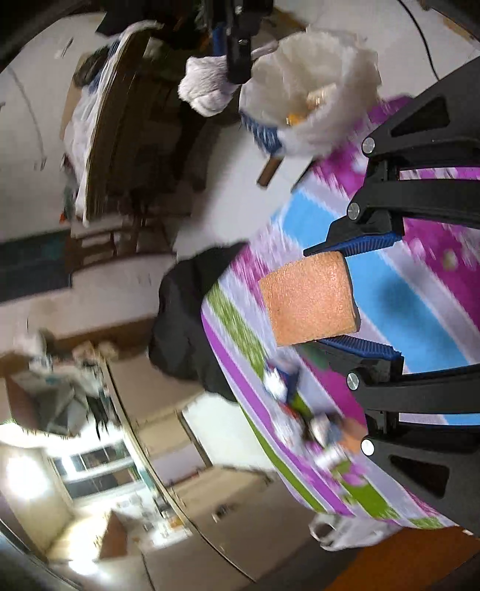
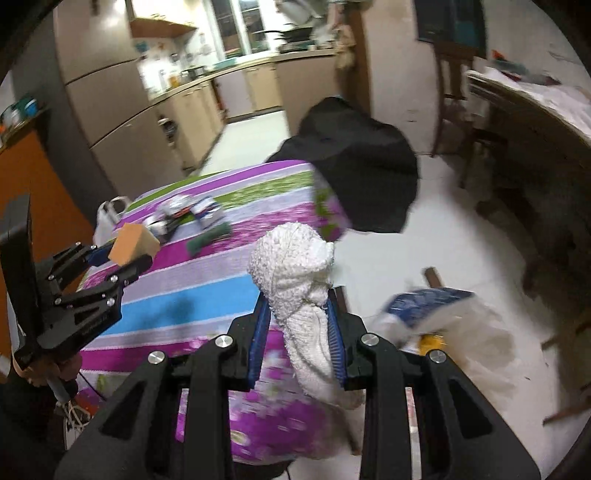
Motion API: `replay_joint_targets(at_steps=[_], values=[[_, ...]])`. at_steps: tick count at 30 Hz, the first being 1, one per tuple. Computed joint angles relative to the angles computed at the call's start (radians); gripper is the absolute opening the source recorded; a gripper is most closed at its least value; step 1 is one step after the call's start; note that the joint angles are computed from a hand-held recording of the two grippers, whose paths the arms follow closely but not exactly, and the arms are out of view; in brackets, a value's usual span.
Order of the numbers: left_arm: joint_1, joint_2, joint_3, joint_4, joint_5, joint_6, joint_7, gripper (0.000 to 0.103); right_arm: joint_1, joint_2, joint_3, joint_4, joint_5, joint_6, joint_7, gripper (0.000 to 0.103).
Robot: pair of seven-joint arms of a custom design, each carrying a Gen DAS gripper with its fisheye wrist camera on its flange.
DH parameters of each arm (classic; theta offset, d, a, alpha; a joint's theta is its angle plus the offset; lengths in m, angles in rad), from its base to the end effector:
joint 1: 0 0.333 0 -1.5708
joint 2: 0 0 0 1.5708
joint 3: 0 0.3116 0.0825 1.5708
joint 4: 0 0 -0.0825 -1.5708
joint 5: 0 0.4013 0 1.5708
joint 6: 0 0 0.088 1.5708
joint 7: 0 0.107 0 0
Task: Collect trash
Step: 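Carry the orange sponge and white cloth over the trash bag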
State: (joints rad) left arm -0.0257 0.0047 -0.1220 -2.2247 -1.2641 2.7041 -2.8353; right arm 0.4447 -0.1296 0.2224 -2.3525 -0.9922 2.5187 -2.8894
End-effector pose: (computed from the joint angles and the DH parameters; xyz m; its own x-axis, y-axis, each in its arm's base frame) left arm 0.5630 -0.0506 0.3899 -0.7556 -0.6281 -0.1859 -0.3198 0.6014 -0.7321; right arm 0.4062 0.3305 0.3928 -0.3338 -0.9310 -0.1475 -0.6649 0.3434 -0.6633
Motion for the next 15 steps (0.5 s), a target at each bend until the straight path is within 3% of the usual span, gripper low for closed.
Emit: replay_joint_targets(at_steps=[8,15], values=[[-0.103,-0.055,-0.054,-0.049,0.091,-0.081,-0.058,0.041,-0.001,-0.226,0.024,-0.177,0.175,-0.144,-0.049,0.028],[-0.199,-0.072,-0.087,-0.067,0.159,-0.143,-0.094,0.041,-0.006,-0.335,0.025,-0.275,0.322,-0.207,-0.116,0.029]])
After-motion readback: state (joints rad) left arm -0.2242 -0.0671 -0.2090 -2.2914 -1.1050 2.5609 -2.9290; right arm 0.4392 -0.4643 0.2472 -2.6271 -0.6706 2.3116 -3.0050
